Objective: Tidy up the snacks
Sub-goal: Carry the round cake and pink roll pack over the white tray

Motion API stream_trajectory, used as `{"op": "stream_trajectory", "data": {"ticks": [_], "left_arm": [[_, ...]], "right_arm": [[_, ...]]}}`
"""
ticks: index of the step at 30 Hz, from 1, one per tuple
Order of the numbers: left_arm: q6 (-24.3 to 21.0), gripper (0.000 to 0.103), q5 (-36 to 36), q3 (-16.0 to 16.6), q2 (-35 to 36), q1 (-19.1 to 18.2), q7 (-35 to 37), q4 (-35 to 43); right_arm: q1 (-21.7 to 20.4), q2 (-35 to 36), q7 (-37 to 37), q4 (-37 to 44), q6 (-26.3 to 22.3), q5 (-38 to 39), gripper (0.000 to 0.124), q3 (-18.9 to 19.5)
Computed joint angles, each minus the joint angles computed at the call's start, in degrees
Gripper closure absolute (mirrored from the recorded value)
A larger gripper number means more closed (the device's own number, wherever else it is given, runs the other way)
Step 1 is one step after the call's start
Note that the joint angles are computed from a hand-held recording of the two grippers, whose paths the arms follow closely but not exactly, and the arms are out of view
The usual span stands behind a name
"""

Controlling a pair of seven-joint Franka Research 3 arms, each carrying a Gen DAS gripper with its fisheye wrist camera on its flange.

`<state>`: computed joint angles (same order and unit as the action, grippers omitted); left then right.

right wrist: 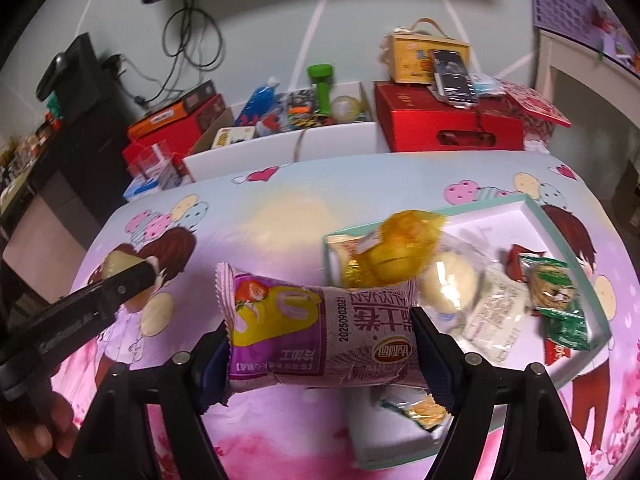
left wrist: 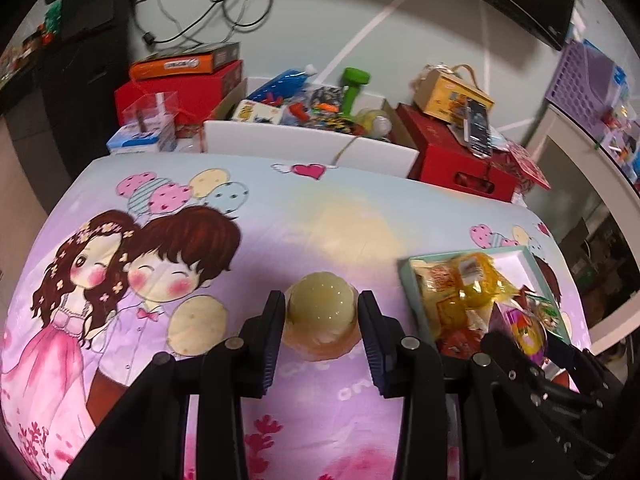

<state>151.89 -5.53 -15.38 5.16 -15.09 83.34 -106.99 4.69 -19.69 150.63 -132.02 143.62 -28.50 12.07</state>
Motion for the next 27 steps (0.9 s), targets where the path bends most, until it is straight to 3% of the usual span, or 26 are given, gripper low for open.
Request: {"op": "stream_trajectory", "data": {"ticks": [4, 17, 27], "left_arm": [[-0.3, 0.064, 0.2, -0.9, 0.6, -0.9, 1.8, 1.0], [-1.0, 0.064, -3.0, -5.2, 3.6, -5.9, 13.9, 4.4], [0.4, 0.065, 0.5, -6.5, 7.2, -8.7, 16.9, 7.4]], "right_arm": [[-1.2, -2.8, -0.1, -2.5, -0.2, 0.7, 0.042, -1.0], [-11.1, -16.2, 3.4, -12.3, -4.0, 3.5, 0.042, -2.1], [-15.1, -19.6, 0.9, -15.3, -2.6, 7.3, 0.042, -1.5]]}}
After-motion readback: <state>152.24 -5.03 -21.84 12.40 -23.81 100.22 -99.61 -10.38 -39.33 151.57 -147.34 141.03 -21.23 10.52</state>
